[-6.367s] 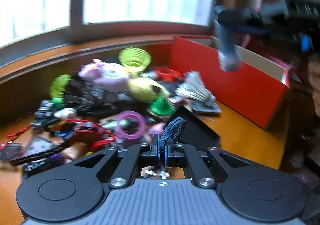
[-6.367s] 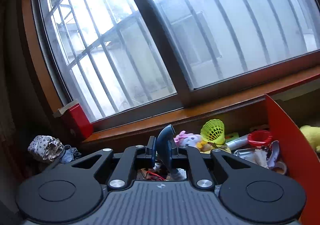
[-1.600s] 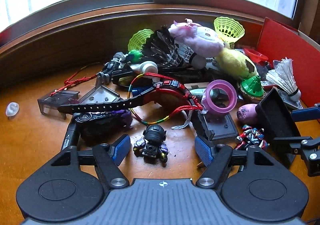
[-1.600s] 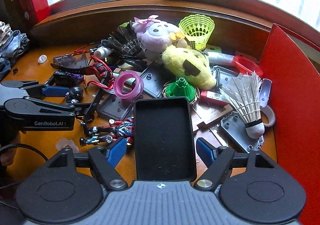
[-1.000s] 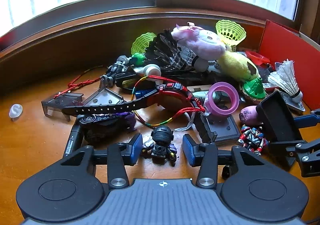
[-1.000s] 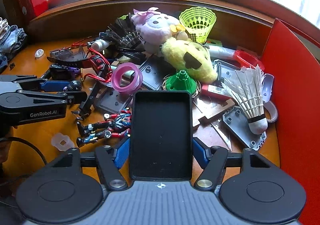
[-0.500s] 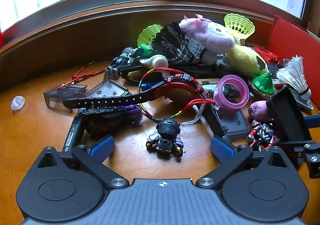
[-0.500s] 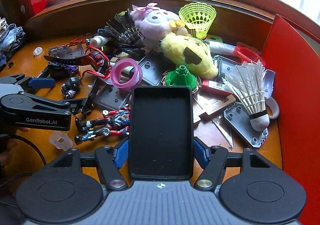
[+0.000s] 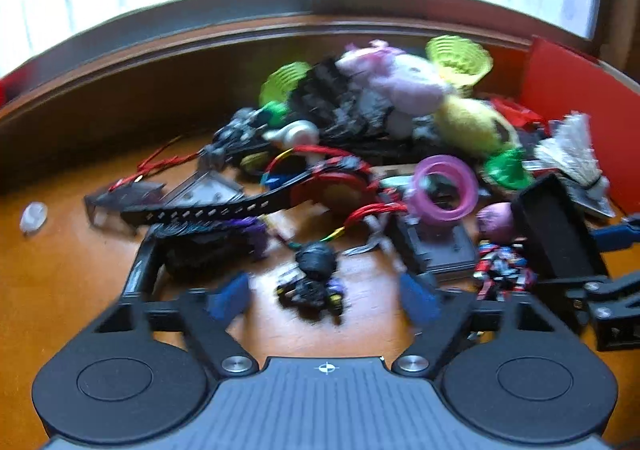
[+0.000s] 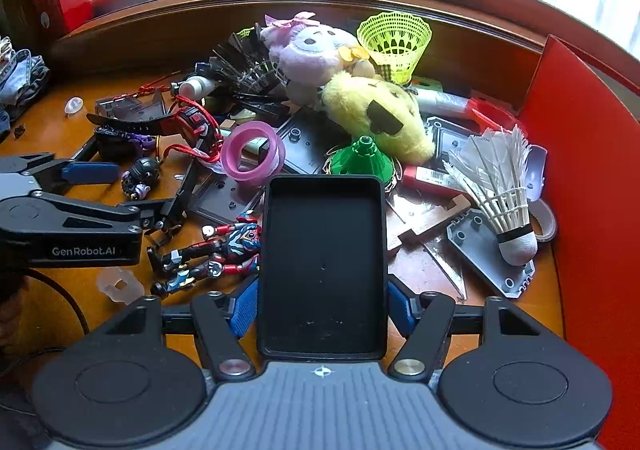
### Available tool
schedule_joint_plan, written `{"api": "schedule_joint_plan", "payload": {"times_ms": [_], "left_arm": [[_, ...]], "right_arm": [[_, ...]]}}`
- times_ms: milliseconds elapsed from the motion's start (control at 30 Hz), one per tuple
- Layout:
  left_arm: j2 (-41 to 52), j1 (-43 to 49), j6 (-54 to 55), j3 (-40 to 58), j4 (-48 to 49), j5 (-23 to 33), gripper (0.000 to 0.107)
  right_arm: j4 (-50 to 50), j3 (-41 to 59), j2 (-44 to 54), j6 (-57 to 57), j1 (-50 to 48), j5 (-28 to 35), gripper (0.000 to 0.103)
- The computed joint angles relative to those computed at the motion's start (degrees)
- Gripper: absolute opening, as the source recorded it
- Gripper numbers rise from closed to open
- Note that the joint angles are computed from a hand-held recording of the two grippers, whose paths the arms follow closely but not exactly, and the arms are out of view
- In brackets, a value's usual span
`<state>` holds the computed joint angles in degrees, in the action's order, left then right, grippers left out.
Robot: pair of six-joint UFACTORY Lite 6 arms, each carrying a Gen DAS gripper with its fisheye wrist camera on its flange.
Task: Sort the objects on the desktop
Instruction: 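Grasp the small black robot figurine with the left tool, then carry the black figurine in the left tool while the right tool carries the black case to the box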
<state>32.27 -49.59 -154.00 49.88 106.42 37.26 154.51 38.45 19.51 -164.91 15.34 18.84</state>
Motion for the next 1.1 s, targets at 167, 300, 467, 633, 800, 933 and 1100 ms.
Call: {"api": "schedule_joint_plan", "payload": {"times_ms": [167, 300, 467, 633, 800, 933, 1100], "left_arm": [[0.1, -0.6, 0.6, 0.5, 2.3, -0.1, 0.037], [-0.1, -0.6, 0.5, 0.3, 2.4, -0.2, 0.037], [-0.7, -0.5, -0.6, -0.4, 2.4, -0.4, 0.037], [-4.7, -0.4, -4.0, -3.4, 3.8, 0.0, 0.037], [-8.0, -0.2, -3.9, -4.7, 2.6, 0.2, 0.026], [-9.0, -0.1, -3.0, -4.7, 1.6, 0.2, 0.025], [-7.9, -0.1, 0.4, -4.0, -0.3, -1.6, 0.036]], "right_arm": [[4.4, -0.7, 0.2, -5.1, 0.8, 1.7, 0.067], [6.3, -1.9, -0.7, -7.7, 1.1, 3.4, 0.066], [5.7, -3.6, -2.7, -7.7, 0.7, 5.3, 0.066], [1.1, -5.1, -5.4, -4.2, -0.7, 7.0, 0.066], [-1.2, -5.2, -6.3, -2.5, -1.4, 6.7, 0.067], [-5.5, -5.5, -7.7, 2.1, -2.8, 6.7, 0.067], [-6.6, -6.3, -8.5, 2.7, -3.8, 6.7, 0.067]]}}
